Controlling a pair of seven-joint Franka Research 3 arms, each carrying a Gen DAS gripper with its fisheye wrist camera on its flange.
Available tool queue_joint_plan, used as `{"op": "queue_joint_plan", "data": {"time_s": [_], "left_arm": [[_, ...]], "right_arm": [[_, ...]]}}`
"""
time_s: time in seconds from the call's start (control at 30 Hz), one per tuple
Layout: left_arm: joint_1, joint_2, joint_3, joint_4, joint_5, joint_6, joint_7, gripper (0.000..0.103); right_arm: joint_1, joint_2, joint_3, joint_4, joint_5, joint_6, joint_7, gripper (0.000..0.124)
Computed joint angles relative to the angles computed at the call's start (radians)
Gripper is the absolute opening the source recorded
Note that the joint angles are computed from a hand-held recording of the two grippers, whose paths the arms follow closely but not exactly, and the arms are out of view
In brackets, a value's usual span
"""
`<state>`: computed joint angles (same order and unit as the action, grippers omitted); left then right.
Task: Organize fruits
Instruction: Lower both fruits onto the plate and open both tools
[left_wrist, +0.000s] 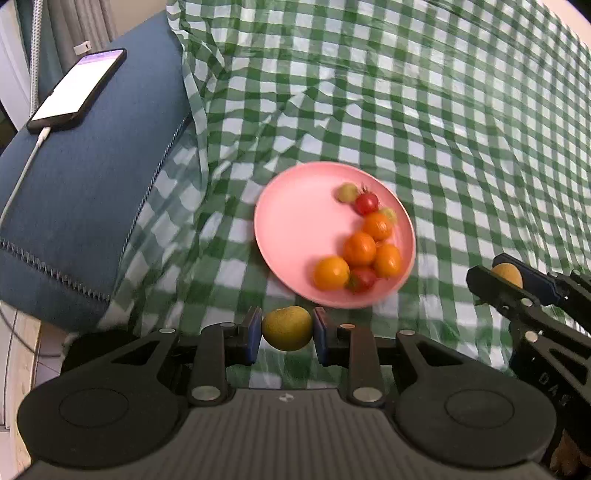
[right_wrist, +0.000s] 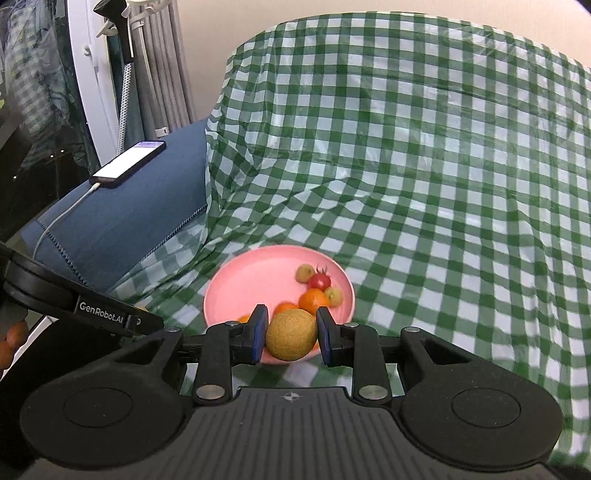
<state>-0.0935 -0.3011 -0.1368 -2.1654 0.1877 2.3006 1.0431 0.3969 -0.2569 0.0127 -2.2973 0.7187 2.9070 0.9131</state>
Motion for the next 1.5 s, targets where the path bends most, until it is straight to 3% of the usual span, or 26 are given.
{"op": "queue_joint_plan", "data": {"time_s": [0.23,0.8,0.87,0.9,0.93,0.97,1.0,1.1,1.27,1.4,1.5], "left_arm": [[0.026,0.128,0.014,0.109,0.006,0.012,0.029,0.032],[0.046,0.419,0.005,0.336,0.022,0.026,0.106,0.033],[0.046,0.433,0.007,0.352,0.031,0.025,0.102,0.050],[0.045,0.435,0.011,0.357,0.047,0.022,0.081,0.074],[0.034,0.437,0.018,0.366,0.106,0.005,0.018,0.090],[0.027,0.434,0.026,0.367,0.164,-0.004,-0.036,0.096],[0.029,0.428,0.027,0.364,0.181,-0.006,-0.053,0.103],[0.046,0.401,0.023,0.353,0.139,-0.036,-0.042,0.103],[0.045,0.302,0.011,0.269,0.142,-0.082,-0.073,0.103],[0.030,0.181,-0.009,0.165,0.156,-0.092,-0.090,0.103],[0.018,0.093,-0.021,0.094,0.159,-0.091,-0.097,0.103]], "right_arm": [[0.003,0.164,0.017,0.147,0.058,0.003,-0.067,0.030],[-0.116,0.456,0.108,0.393,-0.077,-0.030,0.099,0.030],[-0.131,0.474,0.118,0.418,-0.049,-0.049,0.117,0.031],[-0.147,0.481,0.128,0.436,-0.013,-0.076,0.118,0.036],[-0.150,0.487,0.124,0.450,-0.006,-0.093,0.146,0.037],[-0.155,0.491,0.122,0.461,0.005,-0.108,0.171,0.045],[-0.158,0.490,0.116,0.469,0.007,-0.123,0.205,0.058],[-0.146,0.453,0.091,0.435,-0.035,-0.102,0.315,0.079],[-0.116,0.282,0.071,0.244,-0.184,-0.039,0.425,0.093],[-0.150,0.120,0.105,0.063,-0.573,-0.012,0.768,0.096],[-0.177,0.036,0.128,-0.016,-0.665,-0.015,0.827,0.096]]}}
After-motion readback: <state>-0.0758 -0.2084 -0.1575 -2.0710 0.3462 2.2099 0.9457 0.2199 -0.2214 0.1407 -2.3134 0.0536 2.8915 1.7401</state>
